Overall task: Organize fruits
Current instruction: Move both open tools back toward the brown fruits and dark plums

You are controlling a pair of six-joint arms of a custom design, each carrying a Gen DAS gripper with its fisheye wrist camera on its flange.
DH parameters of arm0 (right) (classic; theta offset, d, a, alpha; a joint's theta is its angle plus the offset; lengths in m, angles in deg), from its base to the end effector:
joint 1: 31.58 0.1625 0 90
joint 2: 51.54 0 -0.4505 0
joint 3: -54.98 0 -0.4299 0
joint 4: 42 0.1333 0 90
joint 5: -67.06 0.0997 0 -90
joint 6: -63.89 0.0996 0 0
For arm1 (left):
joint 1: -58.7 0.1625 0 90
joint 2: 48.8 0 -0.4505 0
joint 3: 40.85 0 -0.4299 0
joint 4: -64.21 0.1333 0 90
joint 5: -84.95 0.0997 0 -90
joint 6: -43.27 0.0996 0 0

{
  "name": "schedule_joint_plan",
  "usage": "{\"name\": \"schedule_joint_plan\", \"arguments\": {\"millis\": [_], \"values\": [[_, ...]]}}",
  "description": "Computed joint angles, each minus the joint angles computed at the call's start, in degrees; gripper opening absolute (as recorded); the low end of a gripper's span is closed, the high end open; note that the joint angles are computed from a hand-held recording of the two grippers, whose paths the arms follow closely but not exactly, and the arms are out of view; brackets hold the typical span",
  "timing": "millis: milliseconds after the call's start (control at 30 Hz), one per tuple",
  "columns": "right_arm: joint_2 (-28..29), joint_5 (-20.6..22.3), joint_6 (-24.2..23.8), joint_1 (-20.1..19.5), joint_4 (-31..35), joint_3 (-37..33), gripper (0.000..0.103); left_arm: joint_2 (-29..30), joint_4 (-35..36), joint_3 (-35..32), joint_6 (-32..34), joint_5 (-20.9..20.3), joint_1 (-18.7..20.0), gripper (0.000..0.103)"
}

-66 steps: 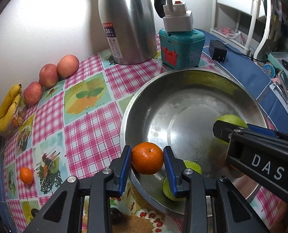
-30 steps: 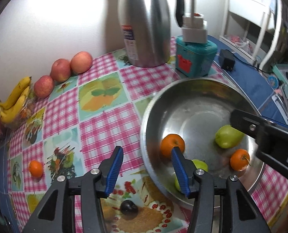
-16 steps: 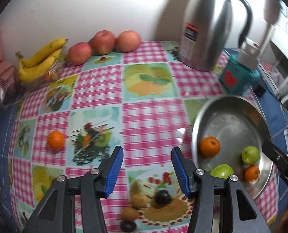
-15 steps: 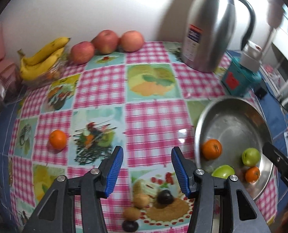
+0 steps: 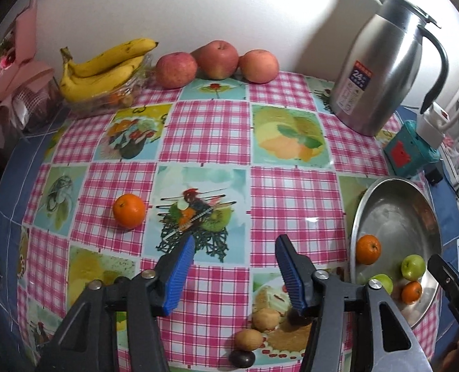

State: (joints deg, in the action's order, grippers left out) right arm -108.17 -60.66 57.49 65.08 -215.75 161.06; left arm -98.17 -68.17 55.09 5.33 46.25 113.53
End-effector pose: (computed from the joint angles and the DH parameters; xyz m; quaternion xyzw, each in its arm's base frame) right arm 0.1477 -0.6412 0.2032 0.0081 -0.9092 0.2797 0.3082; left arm -0.2214 -0.6805 0.1228 -0.0060 0.9010 -0.2312 0.3671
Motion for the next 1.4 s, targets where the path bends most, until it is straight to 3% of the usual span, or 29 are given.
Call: {"name": "schedule_joint_plan", "arguments": {"millis": [100,167,333,767,900,967,1400], "values": [[0.3,-0.2,0.1,-0.1,0.8,-0.2,0.061,0.1,3.0,-0.6,-1.8,0.1,0.4,0.076],[0.6,-0.7,0.7,-0.3,2.3,-0.6,0.072,0.4,4.8,-1.1,-2.6,0.0,0.7,0.078],[1.4,-1.8,1.1,-0.7,5.0,-1.1,0.077,0.8,7.2,-1.6,-3.8,-1.0,1.5,0.084],[3.0,-2.8,1.7,-1.6,9.1,-2.4,0.078,1.8,10.5,-2.4,-5.1,-1.6,2.4,0.091],[3.2,-3.0,1.4,-1.6,9.2,-2.5,0.082,1.9,10.5,-2.3,-4.9,-0.8,2.5,0.103],[3.3,-2.7,1.1,-1.6,8.8,-2.5,0.089,2.1,9.6,-1.8,-3.9,1.0,2.1,0.103],[3.6,-2.5,-2.7,-1.1,3.4,-1.9,0.089,1.9,5.1,-0.7,-2.1,2.7,1.4,0.103]]}}
